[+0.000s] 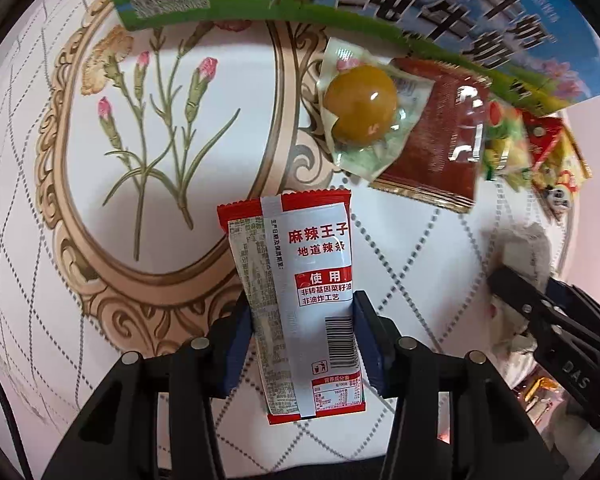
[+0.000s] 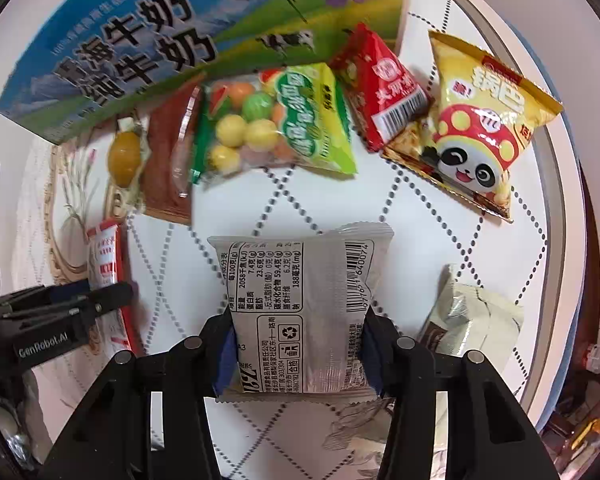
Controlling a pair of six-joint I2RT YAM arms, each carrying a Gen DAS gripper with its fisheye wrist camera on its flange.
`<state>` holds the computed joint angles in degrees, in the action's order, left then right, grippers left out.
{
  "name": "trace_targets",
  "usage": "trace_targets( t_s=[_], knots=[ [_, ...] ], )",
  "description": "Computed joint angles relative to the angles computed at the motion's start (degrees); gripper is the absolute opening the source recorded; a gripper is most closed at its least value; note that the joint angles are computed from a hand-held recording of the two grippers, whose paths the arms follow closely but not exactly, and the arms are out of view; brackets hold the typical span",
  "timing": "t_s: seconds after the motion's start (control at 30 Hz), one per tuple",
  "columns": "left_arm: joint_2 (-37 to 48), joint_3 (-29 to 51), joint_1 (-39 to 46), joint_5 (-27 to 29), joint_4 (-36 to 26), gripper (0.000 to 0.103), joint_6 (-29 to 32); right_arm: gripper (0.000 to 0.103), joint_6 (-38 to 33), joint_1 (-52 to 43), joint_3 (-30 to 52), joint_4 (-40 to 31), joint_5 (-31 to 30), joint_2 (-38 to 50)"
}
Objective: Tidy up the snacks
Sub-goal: 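Carry both packets into the box and open both grippers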
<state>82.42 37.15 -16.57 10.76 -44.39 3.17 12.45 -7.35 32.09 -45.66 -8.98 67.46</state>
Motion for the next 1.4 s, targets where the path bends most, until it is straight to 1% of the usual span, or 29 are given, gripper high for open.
trace_targets(
  t_s=[0.07,0.17,0.27,0.33,0.37,0.43,0.47,0.5,0.57,0.63,0.67,0.73,0.8,0.87,0.9,0.93,1.0,1.1,1.17,1.3,1.33,1.37,1.4],
  knots=[
    [-3.39,0.54,0.02,0.55,-2.92,0.045,0.43,0.052,0.48,0.9,1.27,-1.09,-0.95,-0.49],
    [-9.2,4.22,0.79,2.65,-10.04,0.045,1.51,0.052,1.33,2.82,3.99,-2.54,-2.02,-0.9],
    [-13.0,10.42,3.04,5.46,-17.32,0.045,3.37,0.052,1.92,3.72,8.01,-5.39,-3.7,-2.92],
    [-14.04,15.08,4.5,7.27,-21.39,0.045,4.5,0.052,1.89,3.46,11.53,-8.01,-5.37,-4.04],
    [-14.16,19.06,4.95,8.84,-24.17,0.045,4.83,0.052,1.64,2.82,13.98,-9.68,-6.57,-4.73],
    [-11.48,26.86,5.48,11.22,-27.47,0.045,4.64,0.052,0.45,1.48,18.89,-12.57,-8.25,-4.73],
    [-9.63,29.42,5.92,12.07,-27.65,0.045,5.12,0.052,-0.53,0.15,21.96,-14.13,-9.23,-4.72],
    [-7.67,33.87,5.19,12.93,-28.66,0.045,4.36,0.052,-1.53,-0.66,24.94,-15.59,-9.51,-4.16],
    [-4.65,37.91,3.48,13.62,-27.55,0.045,2.66,0.052,-3.25,-2.79,30.52,-17.03,-10.14,-1.92],
    [0.78,43.13,0.21,13.63,-25.83,0.045,-0.21,0.052,-5.03,-4.25,35.93,-17.33,-9.44,1.69],
    [4.83,46.97,-0.8,14.11,-25.74,0.045,-1.07,0.052,-5.63,-4.93,38.21,-17.06,-9.02,3.58],
    [11.88,53.29,-2.52,13.51,-25.71,0.045,-1.6,0.052,-6.73,-6.09,42.79,-16.4,-8.24,7.96],
    [18.65,58.67,-5.37,10.73,-24.27,0.045,-2.43,0.052,-7.8,-6.84,46.9,-15.26,-6.97,12.98],
    [24.2,63.24,-6.75,8.84,-24.54,0.045,-2.21,0.052,-8.31,-7.39,50.37,-14.49,-5.89,17.52],
    [28.65,67.2,-7.21,8.74,-25.72,0.045,-2.84,0.052,-8.81,-7.48,52.05,-14.74,-5.24,19.49],
    [30.73,68.63,-7.28,9.24,-26.22,0.045,-2.82,0.052,-9.06,-7.76,54.07,-14.42,-4.09,22.68],
    [36.94,74.33,-7.79,9.18,-28.53,0.045,-3.63,0.052,-9.72,-8.27,56.47,-14.77,-3.42,26.75],
    [41.78,78.16,-8.19,8.85,-29.62,0.045,-3.93,0.052,-10.12,-9.12,59.32,-15.08,-2.61,31.85],
    [43.68,79.45,-8.26,9.19,-30.41,0.045,-4.13,0.052,-10.53,-9.6,59.91,-15.32,-2.72,33.47],
    [48.25,83.38,-8.53,10.3,-34.69,0.046,-4.35,0.052,-10.77,-9.71,59.44,-15.56,-3.39,35.48],
    [48.53,83.35,-8.6,10.21,-34.77,0.047,-4.52,0.056,-10.66,-9.64,60.2,-16.49,-3.36,36.66],
    [48.44,83.0,-8.64,9.95,-34.53,0.049,-4.53,0.061,-10.77,-9.63,60.49,-17.11,-3.34,37.58],
    [48.12,82.53,-8.61,9.72,-34.21,0.058,-4.54,0.076,-10.65,-9.62,61.02,-17.72,-2.98,38.35]
  ],
)
